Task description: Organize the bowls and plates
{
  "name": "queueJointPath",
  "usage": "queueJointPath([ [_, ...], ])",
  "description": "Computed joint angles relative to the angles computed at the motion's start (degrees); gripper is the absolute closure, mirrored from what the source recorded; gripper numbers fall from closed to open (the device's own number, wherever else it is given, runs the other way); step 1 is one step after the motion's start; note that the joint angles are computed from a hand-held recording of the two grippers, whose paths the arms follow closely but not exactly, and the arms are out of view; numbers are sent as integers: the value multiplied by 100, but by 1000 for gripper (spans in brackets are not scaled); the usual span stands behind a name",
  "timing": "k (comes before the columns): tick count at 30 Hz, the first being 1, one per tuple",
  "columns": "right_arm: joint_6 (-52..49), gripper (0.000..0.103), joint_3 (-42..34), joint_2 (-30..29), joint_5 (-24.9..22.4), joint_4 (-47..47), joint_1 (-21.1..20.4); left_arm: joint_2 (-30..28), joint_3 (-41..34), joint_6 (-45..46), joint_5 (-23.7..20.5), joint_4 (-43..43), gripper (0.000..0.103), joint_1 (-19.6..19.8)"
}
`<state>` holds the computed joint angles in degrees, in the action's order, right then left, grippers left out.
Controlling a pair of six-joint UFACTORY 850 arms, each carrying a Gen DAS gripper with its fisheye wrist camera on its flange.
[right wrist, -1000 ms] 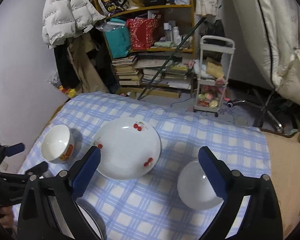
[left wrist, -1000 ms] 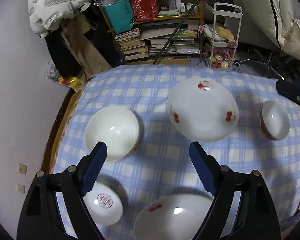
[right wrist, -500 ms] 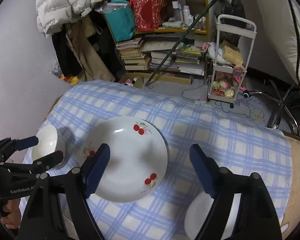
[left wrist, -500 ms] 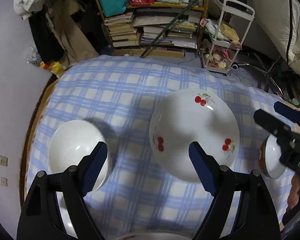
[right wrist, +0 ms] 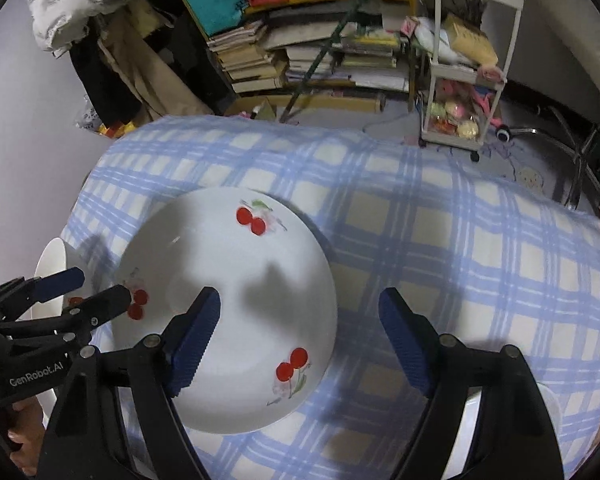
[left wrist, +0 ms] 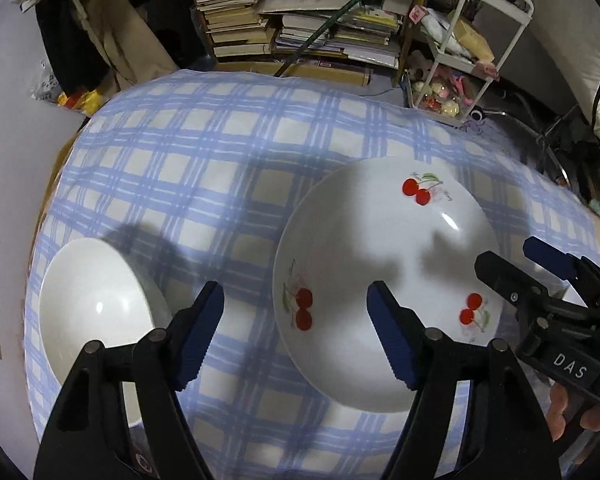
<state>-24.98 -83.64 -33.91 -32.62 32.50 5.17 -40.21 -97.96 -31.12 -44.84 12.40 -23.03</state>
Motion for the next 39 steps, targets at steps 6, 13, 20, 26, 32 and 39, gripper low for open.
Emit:
queueJointPath([
  [6, 55, 17, -53, -111, -48, 30, -39, -168, -98, 199, -88, -347, 52, 70],
  [13, 33, 63, -243, -344, -367, -111, 5, -315, -104, 432, -79, -523, 69, 89],
  [20, -17, 87, -220, -338, -535, -27, -108, -227, 2, 674, -88, -426, 77, 94],
  [26, -22, 87, -9, -120, -483, 29, -98, 2, 204, 794, -24, -545, 77, 111],
  [32, -294, 88, 293, 278, -440, 310, -107, 545, 675, 790, 282, -639, 77, 121],
  [39, -600, 89, 702, 825, -401, 677, -102, 1336, 1493, 373, 810, -190, 77, 17],
])
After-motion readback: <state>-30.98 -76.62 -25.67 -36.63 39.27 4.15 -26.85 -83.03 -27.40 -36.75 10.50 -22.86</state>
